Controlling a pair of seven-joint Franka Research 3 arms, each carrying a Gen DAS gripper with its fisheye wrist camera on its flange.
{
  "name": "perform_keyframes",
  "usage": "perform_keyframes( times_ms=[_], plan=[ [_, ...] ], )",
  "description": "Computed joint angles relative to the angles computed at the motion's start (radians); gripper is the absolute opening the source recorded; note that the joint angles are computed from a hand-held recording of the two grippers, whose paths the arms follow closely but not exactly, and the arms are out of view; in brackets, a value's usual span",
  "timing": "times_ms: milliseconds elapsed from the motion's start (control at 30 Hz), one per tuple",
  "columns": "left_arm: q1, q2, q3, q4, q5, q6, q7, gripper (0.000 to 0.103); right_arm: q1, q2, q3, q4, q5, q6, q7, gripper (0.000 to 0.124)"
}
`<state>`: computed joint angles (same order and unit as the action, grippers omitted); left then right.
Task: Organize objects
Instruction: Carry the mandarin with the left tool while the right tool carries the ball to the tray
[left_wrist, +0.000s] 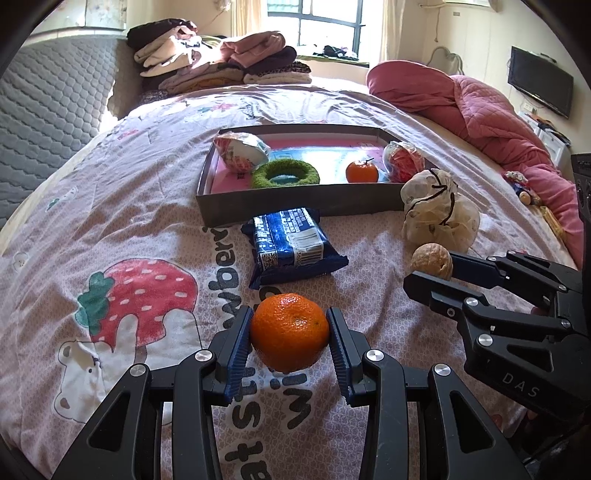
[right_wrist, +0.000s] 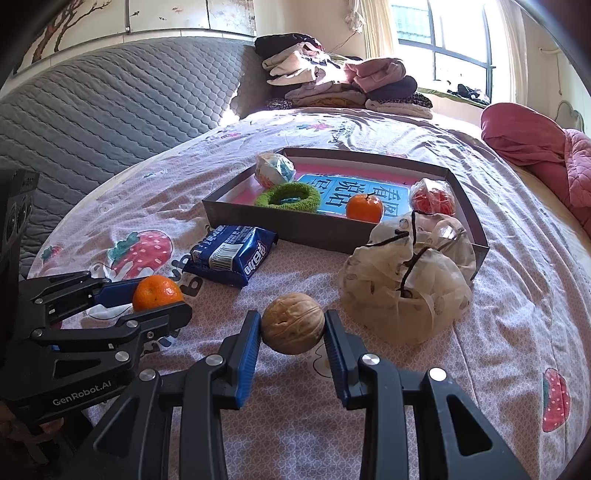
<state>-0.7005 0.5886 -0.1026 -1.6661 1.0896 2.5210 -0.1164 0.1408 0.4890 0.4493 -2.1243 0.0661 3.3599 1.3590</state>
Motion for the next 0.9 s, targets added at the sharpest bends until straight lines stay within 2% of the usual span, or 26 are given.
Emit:
perform_keyframes(
  times_ms=[433,700,900],
  plan=[
    [-0.002,0.015,0.012,0.05,0.002,-0.019,0.043,0.041,-0.033,0.002,0.022,0.002,-0.017,0.011,0.023,0.035],
    [-0.001,0.026,0.013,0.072,-0.009,-0.011,0.064,0.041,-0.082,0.005,0.064,0.002,-0.048,0.017,0.047,0.035],
    [-0.003,0.037,0.02,0.097,-0.011,-0.002,0.076,0.041,-0.098,0.001,0.072,0.003,-0.063,0.033,0.078,0.035]
  ],
)
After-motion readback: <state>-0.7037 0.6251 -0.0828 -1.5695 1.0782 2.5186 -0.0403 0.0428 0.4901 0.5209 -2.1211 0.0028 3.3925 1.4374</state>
